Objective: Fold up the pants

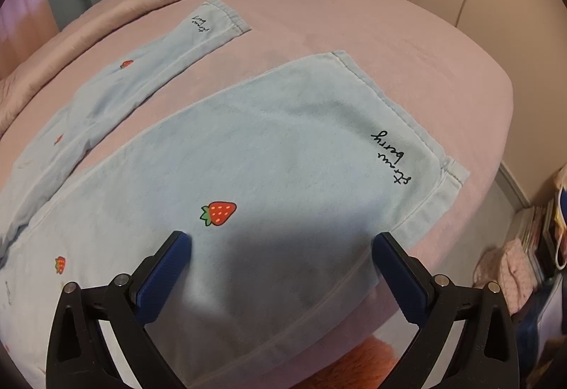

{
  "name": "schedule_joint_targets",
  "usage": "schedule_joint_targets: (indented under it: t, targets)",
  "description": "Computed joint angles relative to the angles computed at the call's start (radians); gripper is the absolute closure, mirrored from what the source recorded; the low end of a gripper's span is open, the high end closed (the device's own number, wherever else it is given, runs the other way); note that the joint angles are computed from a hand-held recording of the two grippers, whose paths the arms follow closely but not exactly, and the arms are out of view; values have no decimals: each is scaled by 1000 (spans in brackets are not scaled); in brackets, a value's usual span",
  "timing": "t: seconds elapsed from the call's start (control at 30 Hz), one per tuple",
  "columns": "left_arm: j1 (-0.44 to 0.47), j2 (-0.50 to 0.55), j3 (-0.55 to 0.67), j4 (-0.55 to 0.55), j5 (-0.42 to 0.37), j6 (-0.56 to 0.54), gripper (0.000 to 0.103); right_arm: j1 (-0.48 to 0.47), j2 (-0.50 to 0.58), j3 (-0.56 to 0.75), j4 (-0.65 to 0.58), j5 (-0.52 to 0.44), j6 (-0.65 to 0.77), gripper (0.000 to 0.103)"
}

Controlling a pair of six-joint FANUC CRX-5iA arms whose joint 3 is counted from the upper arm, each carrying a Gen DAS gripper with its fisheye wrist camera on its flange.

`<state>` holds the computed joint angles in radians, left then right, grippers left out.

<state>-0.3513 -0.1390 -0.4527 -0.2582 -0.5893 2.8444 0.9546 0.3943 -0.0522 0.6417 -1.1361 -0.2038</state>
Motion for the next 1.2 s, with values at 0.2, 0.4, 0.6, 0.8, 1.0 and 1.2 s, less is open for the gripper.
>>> schedule_joint_targets:
  t: [0.2, 0.4, 0.6, 0.8, 1.0, 1.2]
  targets:
    - [-3, -4, -4, -9, 9, 17, 73, -1, 16, 6, 28, -12, 11, 5]
    - [-5, -5, -6, -15, 10, 20, 73, 3, 15, 5, 57, -19, 27, 39]
    - [-2, -5, -8, -8, 12, 11, 73, 6, 48, 52, 74, -77, 77, 98]
    - [-3, -4, -6, -9, 9, 10, 73, 1, -3, -6, 77, -13, 29, 99]
    - [-3, -4, -6, -8, 9, 7, 73, 0, 17, 21, 94, -108, 16, 103]
    - [-5, 0, -1, -10, 4, 7, 73, -12, -11, -15, 90, -78, -23, 103]
